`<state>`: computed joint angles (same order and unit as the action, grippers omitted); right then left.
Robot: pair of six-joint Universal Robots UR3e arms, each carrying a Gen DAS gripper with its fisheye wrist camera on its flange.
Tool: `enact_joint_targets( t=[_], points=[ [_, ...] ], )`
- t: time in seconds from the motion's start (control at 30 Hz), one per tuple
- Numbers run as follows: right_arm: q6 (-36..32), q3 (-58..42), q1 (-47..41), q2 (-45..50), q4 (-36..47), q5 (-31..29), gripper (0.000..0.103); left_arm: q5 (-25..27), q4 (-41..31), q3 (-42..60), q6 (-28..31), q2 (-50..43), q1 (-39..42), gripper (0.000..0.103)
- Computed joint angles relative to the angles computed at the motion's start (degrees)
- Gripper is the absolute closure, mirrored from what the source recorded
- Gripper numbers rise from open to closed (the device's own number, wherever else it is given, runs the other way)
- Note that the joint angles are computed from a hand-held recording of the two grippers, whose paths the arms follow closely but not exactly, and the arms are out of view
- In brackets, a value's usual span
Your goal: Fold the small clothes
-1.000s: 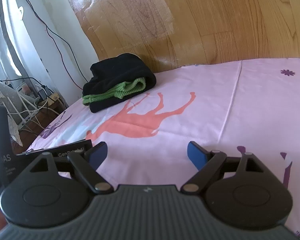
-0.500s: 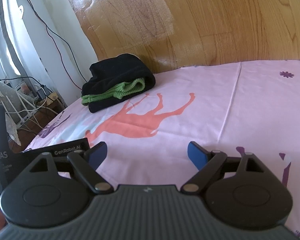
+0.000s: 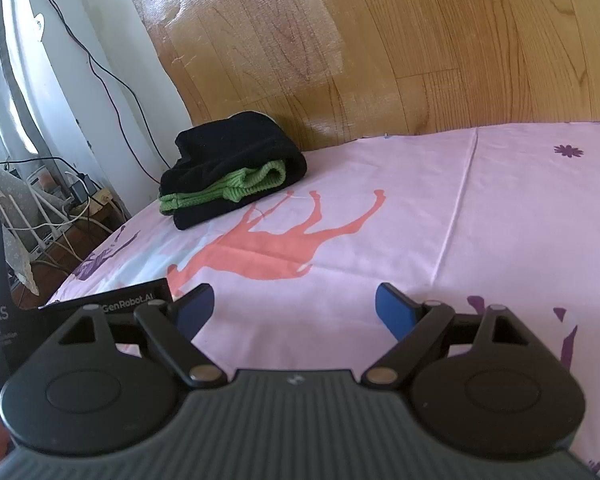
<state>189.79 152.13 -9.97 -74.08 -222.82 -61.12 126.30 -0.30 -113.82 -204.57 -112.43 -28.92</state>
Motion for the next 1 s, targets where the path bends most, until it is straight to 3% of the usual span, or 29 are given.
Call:
enact_joint_targets(
  t=[0.33, 0.6, 0.7, 1.0],
  points=[
    [-0.01, 0.14, -0.09, -0.03, -0.09, 0.07, 0.013, -0.64, -0.84, 0.25, 0.02, 0.12, 0.14, 0.0],
    [0.36, 0.23, -0.45, 0.11, -0.32, 0.38, 0.013, -3.18, 3.39, -2.36, 1.87, 1.28, 0.18, 0.0],
    [0.91, 0.38, -0.92, -0.01, -0.29, 0.68, 0.013, -5.74, 2.22, -3.98, 1.27, 3.4, 0.1, 0.0],
    [0.48, 0.67, -0.04, -1.12, -0.13, -2.82, 0.013, -4.18, -2.93, -7.95, -2.23, 11.04, -2.2, 0.0]
  ],
)
